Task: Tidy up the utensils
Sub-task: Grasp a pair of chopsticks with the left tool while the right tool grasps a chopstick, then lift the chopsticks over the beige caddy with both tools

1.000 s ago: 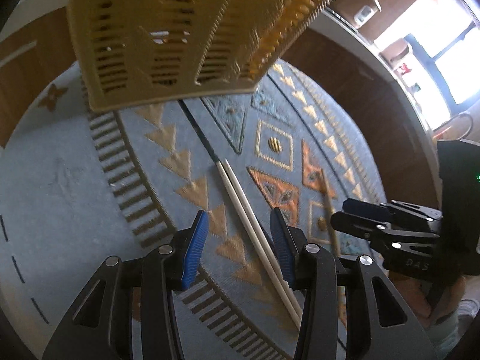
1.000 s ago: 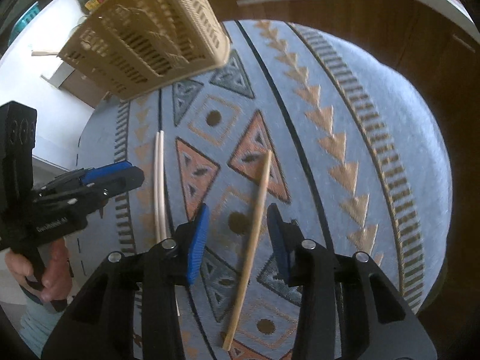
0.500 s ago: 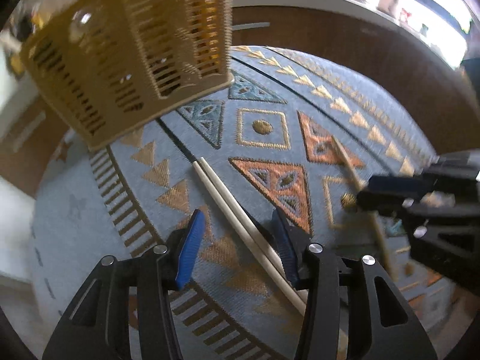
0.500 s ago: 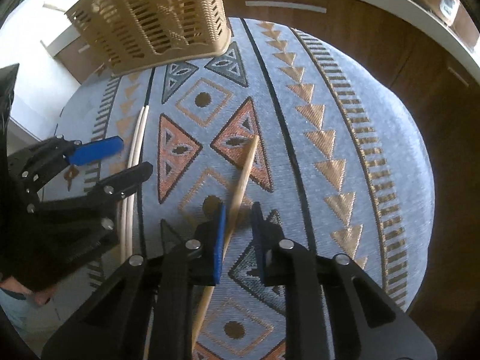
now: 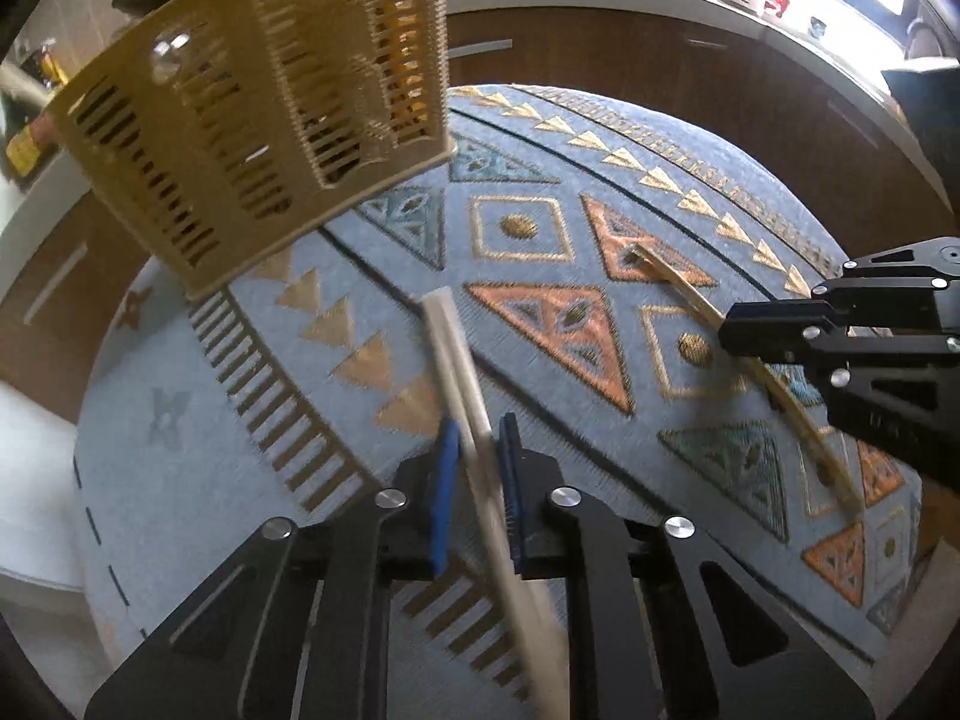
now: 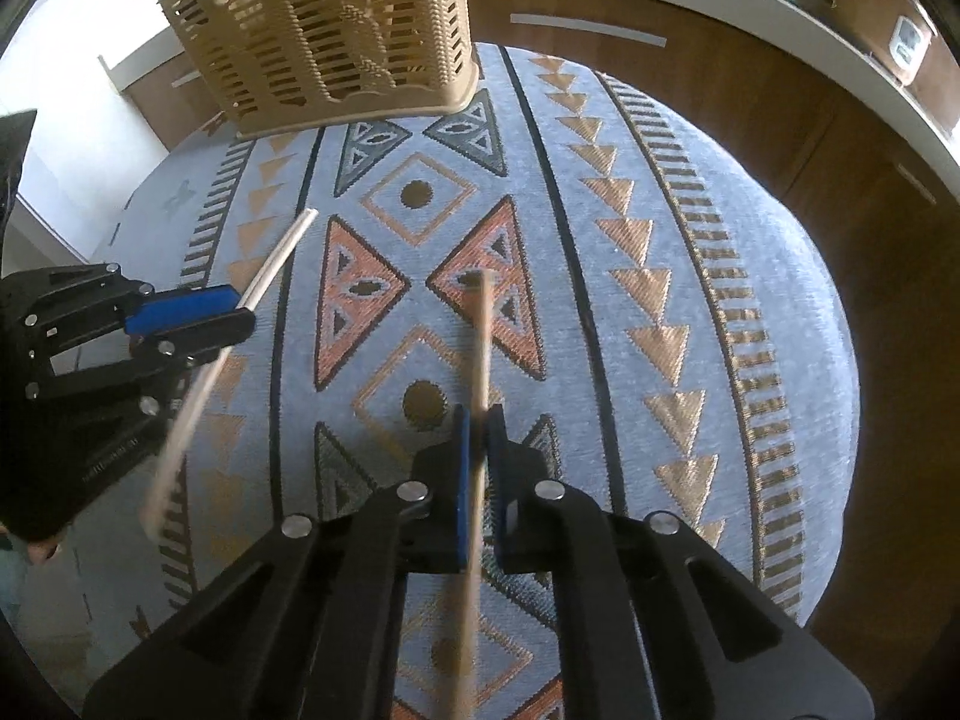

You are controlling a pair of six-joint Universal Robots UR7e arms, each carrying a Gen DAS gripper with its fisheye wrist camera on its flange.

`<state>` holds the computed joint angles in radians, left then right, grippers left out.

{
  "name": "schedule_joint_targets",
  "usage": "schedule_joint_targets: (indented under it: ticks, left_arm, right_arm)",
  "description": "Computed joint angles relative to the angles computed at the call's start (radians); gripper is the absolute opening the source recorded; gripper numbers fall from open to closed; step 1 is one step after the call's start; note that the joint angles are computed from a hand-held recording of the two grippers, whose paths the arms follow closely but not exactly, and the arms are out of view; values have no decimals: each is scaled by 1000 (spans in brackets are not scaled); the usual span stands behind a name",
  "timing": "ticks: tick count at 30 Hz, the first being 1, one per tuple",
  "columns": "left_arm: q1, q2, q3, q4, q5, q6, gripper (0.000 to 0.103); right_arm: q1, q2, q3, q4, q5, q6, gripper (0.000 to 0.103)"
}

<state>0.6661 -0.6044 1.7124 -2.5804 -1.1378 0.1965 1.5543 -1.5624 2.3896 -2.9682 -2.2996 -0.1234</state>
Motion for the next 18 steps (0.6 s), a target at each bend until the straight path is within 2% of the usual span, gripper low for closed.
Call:
schedule_joint_targets:
  ticks: [7, 11, 12, 14, 18]
  left_arm:
    - [40, -60, 2, 78, 18, -42, 10]
    - [68, -64, -49, 164, -24, -64, 13]
    - [71, -60, -61, 178, -30, -66, 15]
    - [77, -59, -84, 217, -48, -70, 25]
    - [77, -40, -127, 269, -54, -70, 30]
  right_arm:
    - [-41, -37, -19, 63, 61, 18, 4]
    - [-44, -46, -33, 116, 71, 63, 5]
    - [-49, -47, -40, 128, 78, 69, 6]
    - [-58, -58, -54, 174, 103, 84, 9]
    - [-54, -52, -83, 235, 103, 105, 16]
